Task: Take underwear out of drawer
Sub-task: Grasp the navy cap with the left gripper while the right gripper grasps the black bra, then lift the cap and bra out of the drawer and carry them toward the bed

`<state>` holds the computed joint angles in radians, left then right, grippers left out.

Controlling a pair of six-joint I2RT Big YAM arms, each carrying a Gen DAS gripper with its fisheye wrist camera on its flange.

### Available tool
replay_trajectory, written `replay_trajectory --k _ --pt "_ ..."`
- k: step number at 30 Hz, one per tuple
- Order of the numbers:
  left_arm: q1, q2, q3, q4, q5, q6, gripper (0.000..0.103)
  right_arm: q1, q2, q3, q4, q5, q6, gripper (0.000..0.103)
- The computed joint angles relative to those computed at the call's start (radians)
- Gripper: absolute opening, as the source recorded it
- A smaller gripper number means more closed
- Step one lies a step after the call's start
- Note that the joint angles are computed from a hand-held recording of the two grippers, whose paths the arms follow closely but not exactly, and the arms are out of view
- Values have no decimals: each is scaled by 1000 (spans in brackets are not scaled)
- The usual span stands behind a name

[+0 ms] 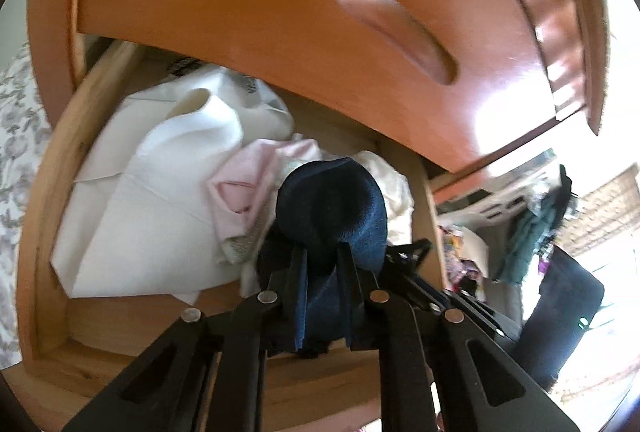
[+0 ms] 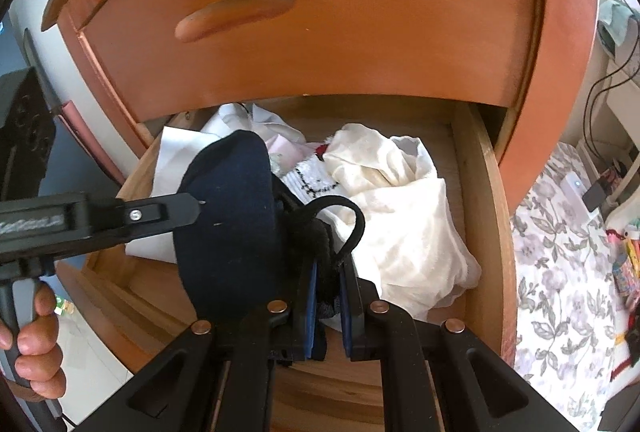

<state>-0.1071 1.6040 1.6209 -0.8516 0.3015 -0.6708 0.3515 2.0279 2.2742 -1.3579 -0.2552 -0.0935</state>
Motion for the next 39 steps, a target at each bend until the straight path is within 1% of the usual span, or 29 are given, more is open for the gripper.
replay_trajectory --k 2,3,6,10,12,14,18,19,20,21,23,26,28,31,36,39 --pt "4 -9 -19 36 48 10 14 -2 -1 -2 0 0 1 11" --pt "2 -8 -19 44 57 17 14 -2 1 0 0 2 2 11" --pt "-12 5 4 23 38 67 14 0 5 5 -3 2 8 11" --pt "-19 23 32 -13 38 102 16 2 5 2 -3 -1 9 11" --pt "-25 35 49 -32 36 107 20 2 7 4 -4 -4 10 11" --pt "-29 45 58 -45 35 114 30 1 9 7 -6 -9 9 11" --pt "-39 52 66 -70 23 127 31 0 10 10 -8 -12 6 11" --pt "-41 53 67 -78 14 133 30 -1 11 12 -10 -14 7 11" --pt "-42 52 66 -82 3 140 21 -1 11 14 -11 -14 6 11" --pt "-46 52 69 -91 -18 147 14 -1 11 15 -12 -14 3 11" --pt "-45 45 58 -82 -33 139 10 -2 8 14 -9 -15 2 11" --pt "-39 18 19 -45 -50 99 8 -6 -4 2 6 -22 2 11" --pt "-34 -6 -13 -18 -61 79 8 -11 -18 -10 26 -26 3 11" --pt "-22 -50 -66 22 -67 56 8 -16 -25 -7 33 -23 0 11" --pt "-5 -111 -134 63 -88 24 8 -28 -42 -17 52 -24 10 11" --pt "2 -135 -152 70 -102 22 8 -34 -49 -14 62 -22 18 10"
